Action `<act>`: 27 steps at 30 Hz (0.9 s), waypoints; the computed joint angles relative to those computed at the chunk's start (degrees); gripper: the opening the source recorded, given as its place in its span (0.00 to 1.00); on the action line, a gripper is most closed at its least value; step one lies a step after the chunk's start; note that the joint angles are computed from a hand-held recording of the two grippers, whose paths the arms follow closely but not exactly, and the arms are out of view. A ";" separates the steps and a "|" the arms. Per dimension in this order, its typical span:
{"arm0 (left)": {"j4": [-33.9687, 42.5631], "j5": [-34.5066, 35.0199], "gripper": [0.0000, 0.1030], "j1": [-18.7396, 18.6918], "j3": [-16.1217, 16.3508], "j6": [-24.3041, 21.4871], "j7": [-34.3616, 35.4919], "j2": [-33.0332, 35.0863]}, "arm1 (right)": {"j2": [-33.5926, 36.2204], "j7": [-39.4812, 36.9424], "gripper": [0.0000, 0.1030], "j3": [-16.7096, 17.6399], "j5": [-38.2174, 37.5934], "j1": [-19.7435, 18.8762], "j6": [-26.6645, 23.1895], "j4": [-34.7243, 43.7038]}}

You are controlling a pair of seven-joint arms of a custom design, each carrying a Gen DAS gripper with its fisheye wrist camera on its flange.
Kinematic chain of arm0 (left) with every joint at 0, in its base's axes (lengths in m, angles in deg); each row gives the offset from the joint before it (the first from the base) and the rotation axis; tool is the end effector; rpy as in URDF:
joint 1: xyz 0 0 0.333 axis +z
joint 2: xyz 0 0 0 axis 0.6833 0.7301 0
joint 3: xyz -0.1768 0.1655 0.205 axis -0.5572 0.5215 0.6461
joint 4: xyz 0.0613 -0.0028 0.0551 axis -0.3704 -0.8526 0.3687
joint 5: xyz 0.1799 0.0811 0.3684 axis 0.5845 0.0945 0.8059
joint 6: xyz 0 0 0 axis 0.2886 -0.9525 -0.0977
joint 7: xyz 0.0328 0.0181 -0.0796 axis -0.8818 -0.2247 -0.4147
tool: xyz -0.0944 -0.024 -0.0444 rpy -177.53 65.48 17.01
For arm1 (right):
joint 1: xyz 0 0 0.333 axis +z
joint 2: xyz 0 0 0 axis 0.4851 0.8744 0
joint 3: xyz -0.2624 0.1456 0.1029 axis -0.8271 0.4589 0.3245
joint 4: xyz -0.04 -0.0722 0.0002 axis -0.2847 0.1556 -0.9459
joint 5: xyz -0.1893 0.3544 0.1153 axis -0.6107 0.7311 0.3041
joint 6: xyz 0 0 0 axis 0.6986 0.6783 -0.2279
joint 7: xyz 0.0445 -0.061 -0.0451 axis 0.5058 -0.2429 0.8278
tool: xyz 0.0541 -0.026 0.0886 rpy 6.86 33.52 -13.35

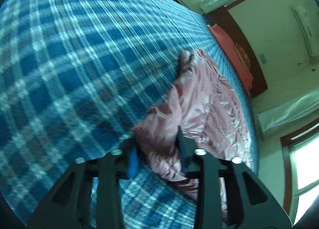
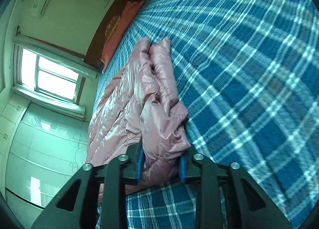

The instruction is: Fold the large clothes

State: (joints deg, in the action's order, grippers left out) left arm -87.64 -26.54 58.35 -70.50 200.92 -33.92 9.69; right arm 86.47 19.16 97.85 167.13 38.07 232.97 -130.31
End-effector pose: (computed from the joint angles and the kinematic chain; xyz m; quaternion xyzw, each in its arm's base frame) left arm 0.3565 -0.1812 0.3896 -0.8979 0.1563 -0.3851 0.1453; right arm 0.6388 0.1511 0.3709 -0.5068 0.7202 0.0948 0.4642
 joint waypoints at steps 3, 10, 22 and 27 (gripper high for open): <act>-1.24 -0.15 0.49 -6.15 3.95 -8.40 2.88 -4.02 | -2.02 0.22 0.39 -0.67 -2.58 0.70 4.38 -1.96; 3.72 2.63 0.50 -15.79 10.75 -32.55 12.12 -4.91 | -5.27 22.05 0.39 -4.54 -32.66 4.29 13.89 -7.22; 26.95 21.90 0.51 -17.87 9.80 -47.60 22.58 16.65 | 0.67 42.74 0.39 -4.79 -74.44 10.50 10.78 3.64; 38.45 29.07 0.51 -18.62 10.43 -50.00 23.80 31.02 | 7.58 46.01 0.39 -4.53 -83.12 14.02 5.38 14.16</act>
